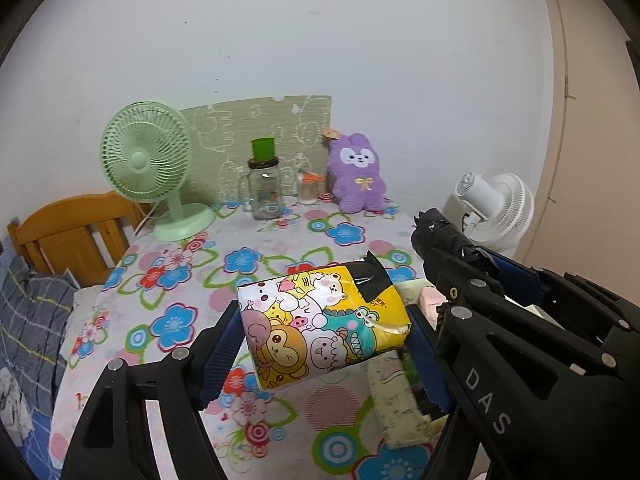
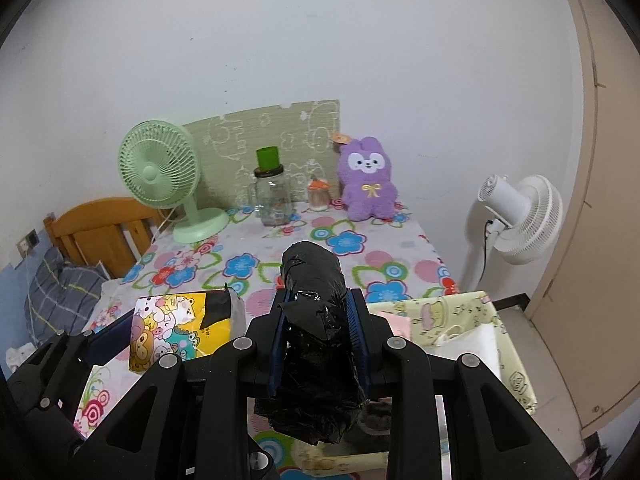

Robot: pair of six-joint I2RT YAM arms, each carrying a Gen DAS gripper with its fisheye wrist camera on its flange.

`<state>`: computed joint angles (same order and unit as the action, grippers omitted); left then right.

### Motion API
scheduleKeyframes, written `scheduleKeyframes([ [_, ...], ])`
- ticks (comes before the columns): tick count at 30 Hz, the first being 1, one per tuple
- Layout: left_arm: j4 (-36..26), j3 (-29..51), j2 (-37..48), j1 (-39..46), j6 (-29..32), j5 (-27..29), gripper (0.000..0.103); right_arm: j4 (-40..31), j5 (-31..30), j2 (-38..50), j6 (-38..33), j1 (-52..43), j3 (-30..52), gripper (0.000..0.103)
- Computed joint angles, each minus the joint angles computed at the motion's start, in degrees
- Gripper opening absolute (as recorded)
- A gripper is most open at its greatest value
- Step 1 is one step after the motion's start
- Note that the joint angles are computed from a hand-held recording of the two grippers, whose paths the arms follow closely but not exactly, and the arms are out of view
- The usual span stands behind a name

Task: Organize soft objects
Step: 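Carry the yellow pack with the left tool while the right tool carries the black cloth over the yellow box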

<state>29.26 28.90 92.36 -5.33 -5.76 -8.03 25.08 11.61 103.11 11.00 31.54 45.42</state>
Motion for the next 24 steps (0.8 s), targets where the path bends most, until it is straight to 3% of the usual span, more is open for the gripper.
scheduleKeyframes([
  [24,0.42,9.25,11.39,-8.43,-0.85,-0.38,0.08,1.64,-2.51,1.62,-0.44,-9.79,-1.38,0.031],
])
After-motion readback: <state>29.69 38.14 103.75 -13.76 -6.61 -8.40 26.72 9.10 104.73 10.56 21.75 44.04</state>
